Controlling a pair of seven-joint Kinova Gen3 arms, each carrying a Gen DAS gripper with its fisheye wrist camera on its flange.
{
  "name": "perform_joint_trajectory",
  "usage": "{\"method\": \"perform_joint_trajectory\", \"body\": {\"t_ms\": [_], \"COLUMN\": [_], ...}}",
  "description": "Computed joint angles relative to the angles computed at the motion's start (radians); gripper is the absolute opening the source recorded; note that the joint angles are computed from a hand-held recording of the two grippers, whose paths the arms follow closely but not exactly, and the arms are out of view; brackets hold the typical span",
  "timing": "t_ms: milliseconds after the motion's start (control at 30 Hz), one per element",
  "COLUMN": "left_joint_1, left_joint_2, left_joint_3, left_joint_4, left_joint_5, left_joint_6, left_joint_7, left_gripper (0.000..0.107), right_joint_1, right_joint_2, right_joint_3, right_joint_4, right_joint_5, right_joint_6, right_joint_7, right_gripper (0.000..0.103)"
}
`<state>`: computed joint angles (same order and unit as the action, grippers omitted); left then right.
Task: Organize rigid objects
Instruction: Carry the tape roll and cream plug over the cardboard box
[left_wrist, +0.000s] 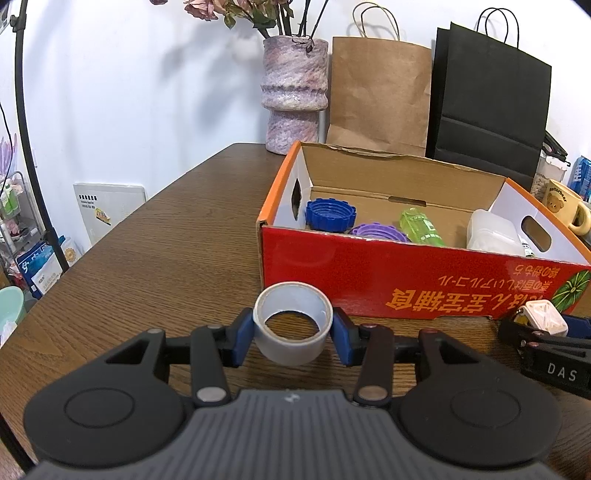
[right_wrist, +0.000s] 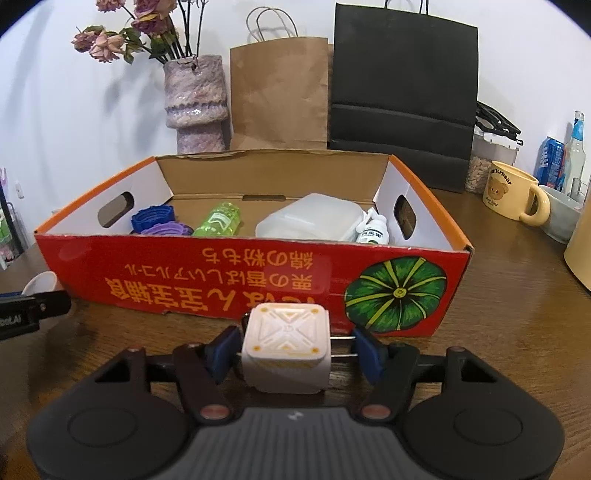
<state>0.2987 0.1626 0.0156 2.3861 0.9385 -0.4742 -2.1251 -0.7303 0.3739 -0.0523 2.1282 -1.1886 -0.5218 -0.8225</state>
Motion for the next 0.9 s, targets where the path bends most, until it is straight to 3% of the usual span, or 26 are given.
{"method": "perform_joint_trajectory", "body": {"t_ms": [900], "left_joint_1": [0.064], "left_joint_2": [-0.012], "left_joint_3": [0.043], "left_joint_4": [0.050], "left_joint_5": [0.076], "left_joint_6": [-0.078], "left_joint_7": [-0.034], "left_gripper": [0.045], "right_joint_1": [-0.052], "right_joint_2": [-0.076], "right_joint_3": [-0.070], "right_joint_4": [0.163], "right_joint_5": [0.154], "right_joint_6": [-0.139], "right_joint_7": [-0.195], "right_gripper": [0.065]}}
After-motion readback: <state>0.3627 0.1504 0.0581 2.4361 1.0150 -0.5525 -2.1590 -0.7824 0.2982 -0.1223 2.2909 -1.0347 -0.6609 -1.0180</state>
